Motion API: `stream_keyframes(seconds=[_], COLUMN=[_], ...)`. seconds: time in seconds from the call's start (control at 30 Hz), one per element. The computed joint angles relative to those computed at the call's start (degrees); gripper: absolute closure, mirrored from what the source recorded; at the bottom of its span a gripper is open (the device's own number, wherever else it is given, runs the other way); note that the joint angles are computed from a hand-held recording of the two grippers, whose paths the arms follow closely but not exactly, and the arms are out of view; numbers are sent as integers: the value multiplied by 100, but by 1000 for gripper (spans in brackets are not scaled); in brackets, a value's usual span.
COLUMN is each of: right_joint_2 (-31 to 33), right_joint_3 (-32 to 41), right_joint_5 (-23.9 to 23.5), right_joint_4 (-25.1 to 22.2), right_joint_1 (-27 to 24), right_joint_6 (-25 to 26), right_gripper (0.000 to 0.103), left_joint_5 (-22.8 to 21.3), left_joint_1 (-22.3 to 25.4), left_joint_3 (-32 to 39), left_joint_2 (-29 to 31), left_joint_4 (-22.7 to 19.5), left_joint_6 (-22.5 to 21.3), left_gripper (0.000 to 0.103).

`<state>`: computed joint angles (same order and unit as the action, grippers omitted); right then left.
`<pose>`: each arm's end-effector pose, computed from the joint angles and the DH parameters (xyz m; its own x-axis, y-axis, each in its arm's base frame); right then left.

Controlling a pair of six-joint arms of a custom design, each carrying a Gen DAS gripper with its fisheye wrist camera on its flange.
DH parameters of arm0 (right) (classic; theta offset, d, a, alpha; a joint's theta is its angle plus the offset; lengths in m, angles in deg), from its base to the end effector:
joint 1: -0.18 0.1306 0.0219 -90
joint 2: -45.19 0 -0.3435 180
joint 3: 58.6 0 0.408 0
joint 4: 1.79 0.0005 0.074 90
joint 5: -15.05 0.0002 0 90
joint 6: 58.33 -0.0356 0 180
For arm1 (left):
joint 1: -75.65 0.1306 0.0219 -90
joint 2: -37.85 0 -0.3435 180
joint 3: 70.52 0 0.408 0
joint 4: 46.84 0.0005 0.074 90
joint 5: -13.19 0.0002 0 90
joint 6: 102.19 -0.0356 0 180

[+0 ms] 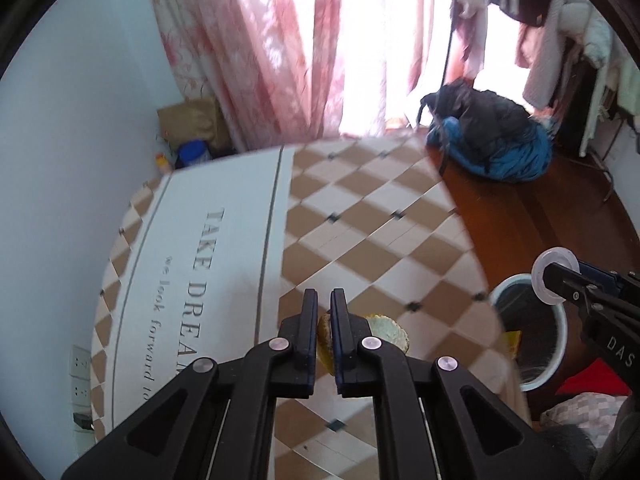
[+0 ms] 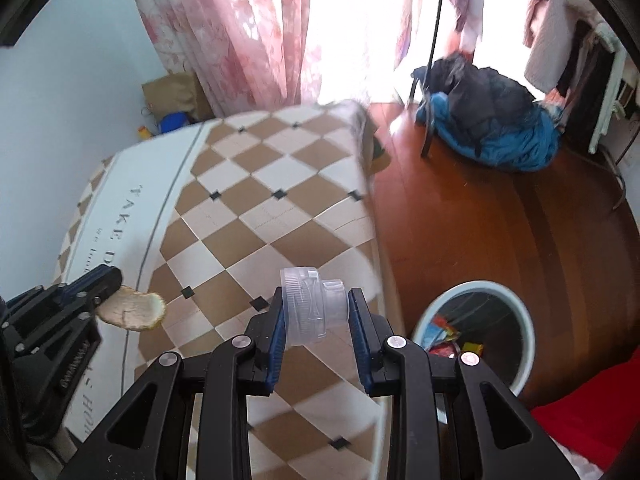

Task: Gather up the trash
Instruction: 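Carry the bottle cap and bread crust over the bin and open both tools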

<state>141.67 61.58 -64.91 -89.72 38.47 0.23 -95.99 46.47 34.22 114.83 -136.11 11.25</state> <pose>0.3821 0.2931 0.5376 -0.8903 -0.0485 -0.4528 -0.1011 0.9905 0.0928 0.3169 -0.1641 0.5606 -0.8328 0.0347 -0.5525 -0.0083 0.9971 0.0752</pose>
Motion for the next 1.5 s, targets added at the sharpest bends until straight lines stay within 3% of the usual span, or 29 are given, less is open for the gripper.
stream_keyframes(seconds=[0.13,0.33,0.57,0.8,0.93,1.07,1.3,1.4,1.43,1.5], right_joint_2=[-543,-1501,-2449,-2808,-2789,-2645,-2354,-2273,-2264,-2176], right_joint_3=[-110,-504,-1550,-2878,-3516,-4009,-4429,-4466,-4437,-4381], right_joint_5=[94,40,-426,-1173,-1632,-2032,-2312,-2324,-2309,-2344], right_joint_4=[-89,-307,-526,-277,-41,194,528,648,655,688], right_joint_1=[-158,-788,-2227,-3636,-4180,-4507,-4656,-4668,-4635,-4604], right_joint_6=[-11,62,534,1189,1414,1475,1440,1464,1418,1427], right_gripper=[72,72,72,72,72,72,72,72,72,71], left_joint_5=[-107,-142,396,812,1018,1195,1544,1657,1668,1624], left_joint_1=[-480,-1358,-1940,-2063,-2016,-1966,-1907,-1899,-1905,-1924], left_joint_3=[646,1799,2481,2861,2937,3002,3104,3128,3119,3098], left_joint_2=[256,1169,2454,3510,3902,4178,4409,4425,4402,4341], left_joint_4=[-56,16,188,48,-17,-117,-173,-203,-192,-184], left_joint_6=[110,141,54,53,73,48,72,117,127,171], left_gripper=[99,99,99,99,99,98,96,91,83,49])
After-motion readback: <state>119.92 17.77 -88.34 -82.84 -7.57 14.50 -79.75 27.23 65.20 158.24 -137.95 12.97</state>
